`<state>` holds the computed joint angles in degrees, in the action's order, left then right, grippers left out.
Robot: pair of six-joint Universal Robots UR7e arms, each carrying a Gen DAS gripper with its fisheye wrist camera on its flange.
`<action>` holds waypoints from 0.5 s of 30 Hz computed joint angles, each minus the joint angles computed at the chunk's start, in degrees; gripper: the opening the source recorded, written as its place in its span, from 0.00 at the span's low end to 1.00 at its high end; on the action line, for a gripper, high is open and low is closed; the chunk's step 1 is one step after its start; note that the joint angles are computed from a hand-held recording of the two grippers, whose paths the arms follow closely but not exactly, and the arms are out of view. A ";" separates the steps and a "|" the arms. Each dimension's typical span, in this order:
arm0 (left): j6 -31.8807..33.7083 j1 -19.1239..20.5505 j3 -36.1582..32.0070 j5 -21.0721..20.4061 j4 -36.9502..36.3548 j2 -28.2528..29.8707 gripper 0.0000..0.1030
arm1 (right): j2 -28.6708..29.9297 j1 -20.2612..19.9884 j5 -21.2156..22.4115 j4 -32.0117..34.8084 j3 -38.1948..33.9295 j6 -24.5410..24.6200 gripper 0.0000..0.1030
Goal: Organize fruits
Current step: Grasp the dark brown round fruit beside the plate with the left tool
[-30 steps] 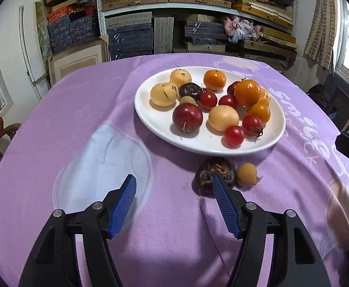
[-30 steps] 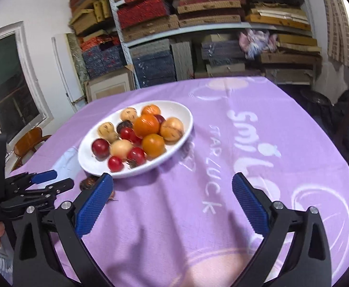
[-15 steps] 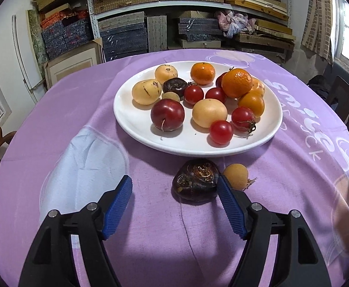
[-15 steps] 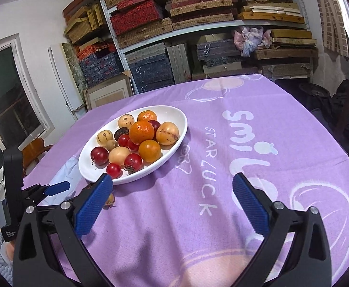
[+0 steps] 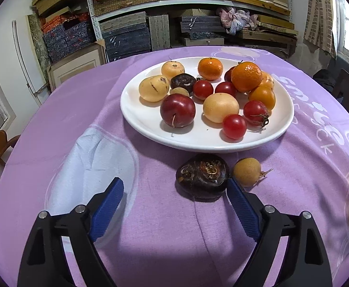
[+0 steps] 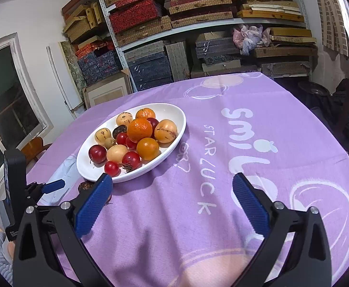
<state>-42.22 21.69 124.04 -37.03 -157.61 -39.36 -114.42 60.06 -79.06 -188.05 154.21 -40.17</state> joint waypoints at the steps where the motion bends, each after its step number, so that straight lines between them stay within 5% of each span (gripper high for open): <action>1: -0.26 0.15 0.30 -0.21 0.06 -0.41 0.87 | 0.05 -0.10 0.14 -0.10 0.03 0.04 0.96; 10: 2.27 1.54 -3.75 -1.10 1.85 2.19 0.86 | 0.97 0.30 -0.89 -0.05 -0.30 -0.30 0.96; 15: -4.76 2.18 -1.77 2.39 7.84 -1.15 0.86 | 0.89 0.13 -0.73 0.93 -0.63 -0.02 0.96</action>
<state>-46.99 23.87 122.27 -34.64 -149.78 -40.52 -113.54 60.19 -79.79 -187.13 153.58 -40.19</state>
